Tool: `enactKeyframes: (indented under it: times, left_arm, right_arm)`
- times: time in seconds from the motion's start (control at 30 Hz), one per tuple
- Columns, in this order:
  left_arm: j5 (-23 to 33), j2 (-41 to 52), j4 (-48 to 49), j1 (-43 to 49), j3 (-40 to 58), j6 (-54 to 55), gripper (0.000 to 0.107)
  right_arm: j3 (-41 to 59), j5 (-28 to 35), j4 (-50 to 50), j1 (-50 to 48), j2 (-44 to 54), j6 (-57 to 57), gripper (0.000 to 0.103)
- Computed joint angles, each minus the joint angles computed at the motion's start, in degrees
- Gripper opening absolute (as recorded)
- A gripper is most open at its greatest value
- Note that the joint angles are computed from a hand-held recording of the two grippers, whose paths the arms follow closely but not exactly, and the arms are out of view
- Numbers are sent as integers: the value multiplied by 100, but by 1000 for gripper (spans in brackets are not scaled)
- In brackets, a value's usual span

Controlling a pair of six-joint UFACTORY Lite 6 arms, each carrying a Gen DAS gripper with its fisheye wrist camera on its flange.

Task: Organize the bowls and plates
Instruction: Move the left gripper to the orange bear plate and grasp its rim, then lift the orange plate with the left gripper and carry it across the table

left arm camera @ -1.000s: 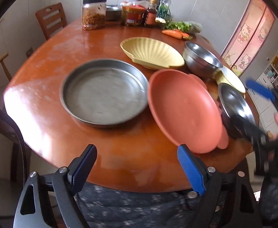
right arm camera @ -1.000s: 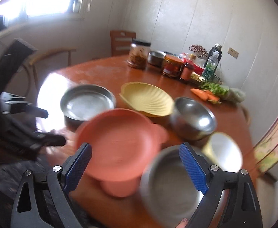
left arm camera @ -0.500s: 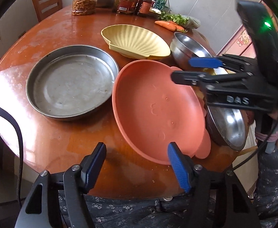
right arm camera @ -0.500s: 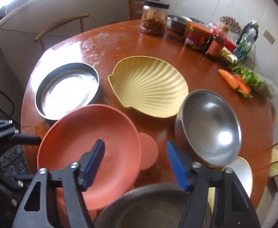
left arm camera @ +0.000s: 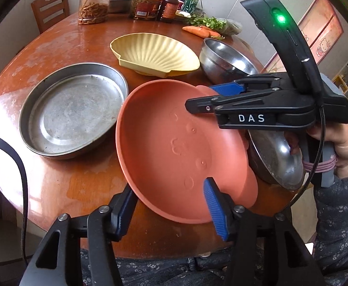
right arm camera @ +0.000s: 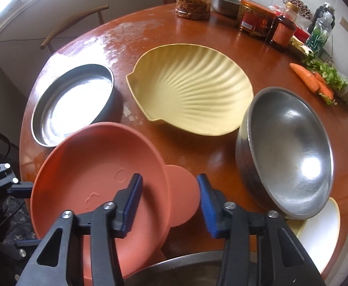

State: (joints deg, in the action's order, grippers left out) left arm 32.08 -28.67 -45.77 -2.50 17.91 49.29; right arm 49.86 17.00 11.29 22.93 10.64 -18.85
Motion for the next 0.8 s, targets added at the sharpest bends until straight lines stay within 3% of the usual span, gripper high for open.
enactKeyframes:
  times: [0.07,0.23,0.4,0.6,0.8]
  left_arm:
    - [-138,-29,33,-54,-32,-89,44]
    - [-144,35,-94,162,-21,85,30]
    - [54,-29,-142,356,21,261,29]
    - [512,-737,44,881,-101,342,29]
    - [1210,-828,-135,2041,150,1071,29]
  right_arm:
    - [-26,-88,-267,30,-2,326,44]
    - [-90,-167,62,-76,-119,169,41]
    - [-130,-68,499,-171,-394,-155,39]
    - [-91,25,906,-137,-667,-263,39]
    - [168,147,596,160,-753,284,38]
